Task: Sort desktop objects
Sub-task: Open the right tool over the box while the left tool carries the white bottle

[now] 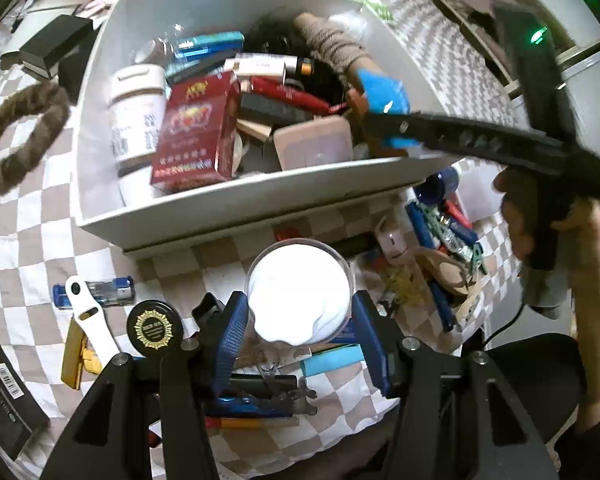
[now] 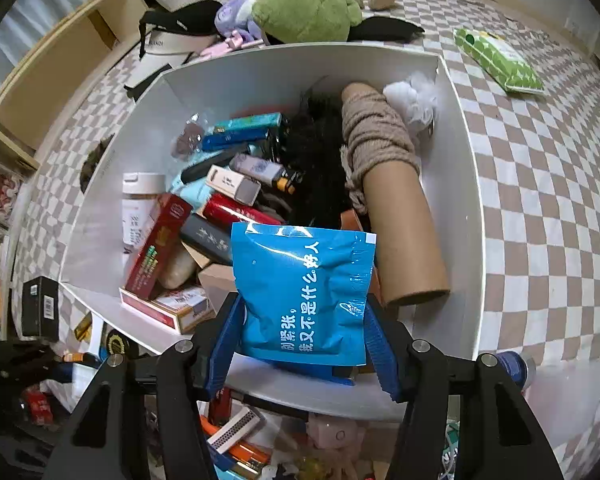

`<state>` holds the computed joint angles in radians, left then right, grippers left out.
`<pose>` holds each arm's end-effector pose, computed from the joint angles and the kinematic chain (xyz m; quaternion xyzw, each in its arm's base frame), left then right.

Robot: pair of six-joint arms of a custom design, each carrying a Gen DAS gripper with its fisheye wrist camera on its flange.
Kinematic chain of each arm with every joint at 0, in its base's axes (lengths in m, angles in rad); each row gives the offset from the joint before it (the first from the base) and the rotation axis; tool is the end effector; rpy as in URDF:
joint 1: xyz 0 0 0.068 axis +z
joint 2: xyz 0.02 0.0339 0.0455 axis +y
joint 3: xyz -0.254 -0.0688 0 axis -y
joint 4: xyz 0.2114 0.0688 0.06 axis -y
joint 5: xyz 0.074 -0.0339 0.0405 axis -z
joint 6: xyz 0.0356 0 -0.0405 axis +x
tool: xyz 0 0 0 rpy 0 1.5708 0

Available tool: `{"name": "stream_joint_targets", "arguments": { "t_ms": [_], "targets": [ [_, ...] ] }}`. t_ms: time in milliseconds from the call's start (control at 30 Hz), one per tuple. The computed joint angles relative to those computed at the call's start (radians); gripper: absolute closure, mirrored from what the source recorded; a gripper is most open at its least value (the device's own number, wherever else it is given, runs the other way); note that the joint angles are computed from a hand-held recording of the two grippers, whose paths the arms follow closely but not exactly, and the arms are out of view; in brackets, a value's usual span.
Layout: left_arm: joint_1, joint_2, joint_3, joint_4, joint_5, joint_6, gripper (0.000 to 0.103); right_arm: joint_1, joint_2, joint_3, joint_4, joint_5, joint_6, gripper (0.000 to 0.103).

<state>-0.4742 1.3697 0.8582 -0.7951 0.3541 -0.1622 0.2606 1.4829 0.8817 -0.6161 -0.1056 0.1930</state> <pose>0.1821 -0.1073 0.2076 0.1745 0.9603 -0.2064 0.0685 0.2346 0.0665 0.1938 -0.0425 0.9822 0.0901 0.1594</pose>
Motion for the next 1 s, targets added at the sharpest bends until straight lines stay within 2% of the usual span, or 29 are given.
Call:
{"name": "stream_joint_targets", "arguments": {
  "t_ms": [200, 267, 333, 367, 533, 633, 1000],
  "targets": [
    [0.088, -0.057, 0.045, -0.054, 0.035, 0.028, 0.049, -0.002, 0.021, -0.006, -0.014, -0.002, -0.015, 0.042],
    [0.113, -0.06, 0.069, -0.065, 0.048, 0.031, 0.049, 0.012, 0.017, -0.01, -0.015, 0.004, -0.028, 0.036],
    [0.129, -0.062, 0.087, -0.065, 0.053, 0.023, 0.049, 0.013, 0.009, -0.017, -0.012, 0.016, -0.017, 0.021],
    [0.139, -0.063, 0.095, -0.064, 0.055, 0.019, 0.049, 0.01, 0.005, -0.019, -0.013, 0.019, -0.013, 0.018],
    [0.146, -0.061, 0.122, -0.034, 0.049, -0.03, 0.049, -0.015, -0.035, -0.022, -0.022, 0.014, -0.014, 0.018],
    [0.113, -0.037, 0.131, 0.021, 0.021, -0.079, 0.049, -0.039, -0.09, -0.029, -0.02, 0.002, -0.017, 0.018],
    [-0.007, 0.158, 0.245, 0.112, -0.103, -0.156, 0.049, -0.147, -0.21, -0.046, -0.054, -0.065, -0.056, 0.018]
  ]
}}
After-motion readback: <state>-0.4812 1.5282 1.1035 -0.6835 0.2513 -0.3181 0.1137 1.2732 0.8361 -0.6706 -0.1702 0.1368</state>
